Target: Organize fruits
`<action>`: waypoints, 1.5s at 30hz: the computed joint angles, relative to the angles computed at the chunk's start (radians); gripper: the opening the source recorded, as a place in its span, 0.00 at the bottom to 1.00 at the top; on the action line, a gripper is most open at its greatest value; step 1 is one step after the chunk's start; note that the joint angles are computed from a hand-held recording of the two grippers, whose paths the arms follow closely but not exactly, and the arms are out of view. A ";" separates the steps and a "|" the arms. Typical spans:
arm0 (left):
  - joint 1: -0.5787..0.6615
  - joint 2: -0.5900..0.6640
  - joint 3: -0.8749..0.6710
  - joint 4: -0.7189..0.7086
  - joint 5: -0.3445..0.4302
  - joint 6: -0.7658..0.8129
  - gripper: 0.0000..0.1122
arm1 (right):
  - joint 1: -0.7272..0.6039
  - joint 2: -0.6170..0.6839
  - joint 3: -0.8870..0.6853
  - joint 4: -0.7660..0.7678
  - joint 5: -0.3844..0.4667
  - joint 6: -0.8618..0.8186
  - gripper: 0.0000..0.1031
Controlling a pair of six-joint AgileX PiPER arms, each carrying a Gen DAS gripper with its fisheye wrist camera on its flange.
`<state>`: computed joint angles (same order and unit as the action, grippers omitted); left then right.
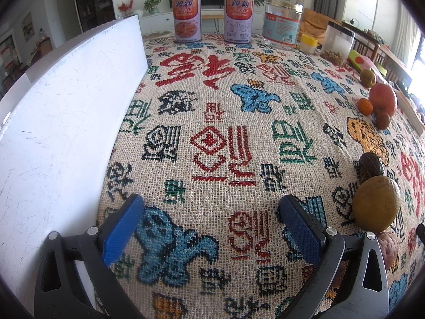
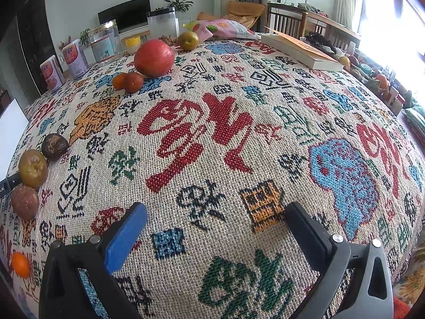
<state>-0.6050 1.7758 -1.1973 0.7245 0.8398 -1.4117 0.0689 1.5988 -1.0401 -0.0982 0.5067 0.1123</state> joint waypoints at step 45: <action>-0.428 -0.091 0.086 0.044 -0.024 -0.119 0.61 | -0.009 -0.001 0.006 0.024 -0.011 -0.023 1.00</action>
<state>-1.0326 1.6849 -1.1114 0.7684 0.8155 -1.5302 0.0603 1.5980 -1.0345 -0.0738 0.4962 0.0892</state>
